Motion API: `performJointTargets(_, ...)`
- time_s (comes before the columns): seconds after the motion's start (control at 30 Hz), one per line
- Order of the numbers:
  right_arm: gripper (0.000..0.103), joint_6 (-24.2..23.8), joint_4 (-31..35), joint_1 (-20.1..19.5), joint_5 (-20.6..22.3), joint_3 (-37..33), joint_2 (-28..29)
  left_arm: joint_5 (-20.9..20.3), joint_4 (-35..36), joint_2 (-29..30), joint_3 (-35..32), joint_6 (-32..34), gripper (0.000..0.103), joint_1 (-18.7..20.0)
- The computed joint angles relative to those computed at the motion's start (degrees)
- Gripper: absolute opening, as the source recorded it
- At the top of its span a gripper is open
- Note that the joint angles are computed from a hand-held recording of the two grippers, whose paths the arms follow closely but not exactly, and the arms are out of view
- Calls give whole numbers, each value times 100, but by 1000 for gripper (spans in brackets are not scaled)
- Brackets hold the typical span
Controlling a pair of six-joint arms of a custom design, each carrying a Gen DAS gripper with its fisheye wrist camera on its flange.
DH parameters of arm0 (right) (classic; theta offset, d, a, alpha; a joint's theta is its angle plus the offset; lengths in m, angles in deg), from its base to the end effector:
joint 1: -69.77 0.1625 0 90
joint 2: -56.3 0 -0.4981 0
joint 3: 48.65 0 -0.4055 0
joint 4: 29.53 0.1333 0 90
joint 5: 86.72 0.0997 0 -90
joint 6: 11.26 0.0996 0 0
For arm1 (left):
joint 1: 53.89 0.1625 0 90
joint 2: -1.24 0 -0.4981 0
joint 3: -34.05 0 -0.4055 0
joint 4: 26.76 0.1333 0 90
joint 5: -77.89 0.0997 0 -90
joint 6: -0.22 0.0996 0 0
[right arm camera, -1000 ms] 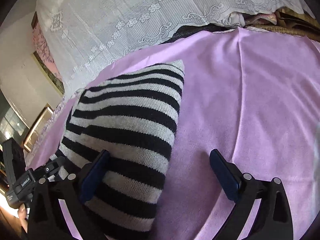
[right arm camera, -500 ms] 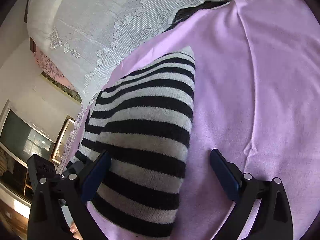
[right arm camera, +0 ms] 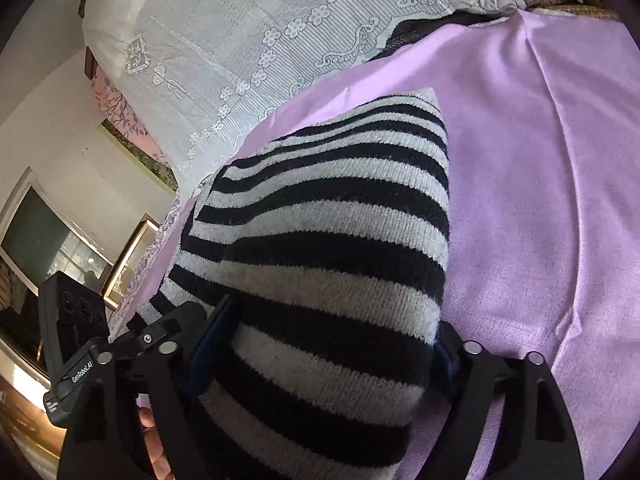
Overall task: Fold small clothes
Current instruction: 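Close the right gripper on the bundle while the left gripper closes on its other side, then lift the striped bundle with both grippers and carry it across the bed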
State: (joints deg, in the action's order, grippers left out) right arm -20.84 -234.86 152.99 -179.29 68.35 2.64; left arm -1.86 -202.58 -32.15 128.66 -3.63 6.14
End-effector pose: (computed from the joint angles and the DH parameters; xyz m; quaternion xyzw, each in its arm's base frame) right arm 0.0551 -0.6278 0.2186 0.0121 -0.8986 0.4309 0.0823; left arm -0.2401 -0.7187 0.0336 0.2014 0.9523 -0.2284 0.0218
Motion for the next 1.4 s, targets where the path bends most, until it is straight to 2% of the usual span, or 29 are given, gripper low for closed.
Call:
performJointTargets(0.1, 73, -152, -212, 52, -109, 51, 36, 102, -111, 4, 44, 95, 63, -46)
performJointTargets(0.27, 72, -321, -395, 112, -281, 87, 73, 161, -271, -6, 118, 152, 57, -87)
performJointTargets(0.5, 66, -754, -917, 289, -625, 153, 189, 647, -788, -27, 396, 573, 52, -317)
performJointTargets(0.77, 65, -1005, -1092, 386, -808, 313, 162, 576, -657, -133, 537, 207, 51, -305)
performJointTargets(0.87, 64, -1024, -1181, 407, -815, 422, 142, 676, -830, -206, 747, 196, 51, -371)
performJointTargets(1.03, 61, -1181, -1507, 445, -853, 831, 48, 1064, -1279, -338, 1275, 399, 49, -681)
performJointTargets(1.3, 60, -1219, -2001, 200, -666, 1890, -431, 1357, -1943, -481, 2189, 485, 49, -1279)
performJointTargets(1.4, 60, -1364, -2324, 129, -696, 2262, -584, 1331, -2149, -479, 2459, 400, 49, -1471)
